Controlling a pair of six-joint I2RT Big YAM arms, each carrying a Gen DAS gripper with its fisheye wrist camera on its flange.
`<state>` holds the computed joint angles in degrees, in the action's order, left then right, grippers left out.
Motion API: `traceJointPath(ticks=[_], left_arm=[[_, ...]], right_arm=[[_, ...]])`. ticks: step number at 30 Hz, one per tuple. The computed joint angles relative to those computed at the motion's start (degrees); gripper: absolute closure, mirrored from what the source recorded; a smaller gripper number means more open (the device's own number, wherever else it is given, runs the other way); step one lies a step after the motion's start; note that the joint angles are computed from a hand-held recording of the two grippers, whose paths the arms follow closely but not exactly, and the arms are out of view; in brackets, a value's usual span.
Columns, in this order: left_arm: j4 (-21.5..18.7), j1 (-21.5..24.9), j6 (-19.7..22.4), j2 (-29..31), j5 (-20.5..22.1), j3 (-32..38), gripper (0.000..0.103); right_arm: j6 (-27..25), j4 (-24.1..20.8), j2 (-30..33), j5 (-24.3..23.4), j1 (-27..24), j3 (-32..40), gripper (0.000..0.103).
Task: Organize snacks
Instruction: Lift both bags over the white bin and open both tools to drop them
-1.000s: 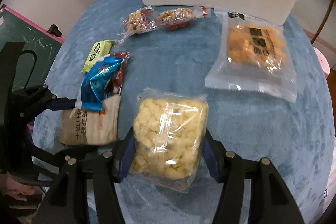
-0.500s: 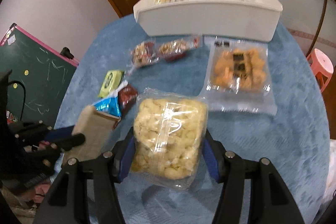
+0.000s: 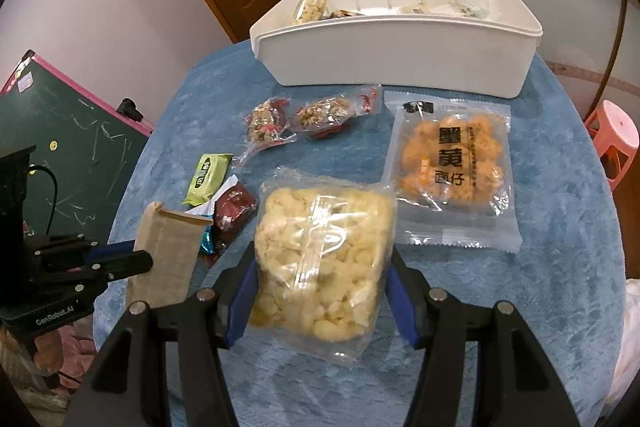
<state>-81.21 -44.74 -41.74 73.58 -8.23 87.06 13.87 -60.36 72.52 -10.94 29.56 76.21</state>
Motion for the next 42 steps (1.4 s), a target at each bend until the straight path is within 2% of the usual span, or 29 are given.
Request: traceJointPath(ticks=[6,12,20,30,37,42], left_arm=[[-1.22,0.92,-0.33,1.56,1.4,0.12,0.092],[-0.86,0.19,1.8,2.7,1.04,0.62,0.091],[0.54,0.33,2.94,3.83,3.49,0.76,0.086],[-0.58,0.62,2.19,3.04,0.55,2.39,0.091],[-0.38,1.51,4.16,3.08,-2.78,9.2,0.091],[-0.88,2.8,9.34,6.54,-5.5,18.78,0.091]], right_arm=[[-0.07,-0.56,-0.74,0.4,0.63,-0.23,0.044],[0.19,-0.56,-0.94,0.54,0.49,-0.21,0.044],[-0.21,-1.15,-0.69,0.79,1.11,0.36,0.044],[0.05,-0.67,-0.24,-0.26,0.58,1.03,0.044],[-0.37,-0.28,-0.52,-0.73,0.0,3.22,0.045],[-1.43,-1.04,0.0,-0.68,-1.85,7.19,0.044]])
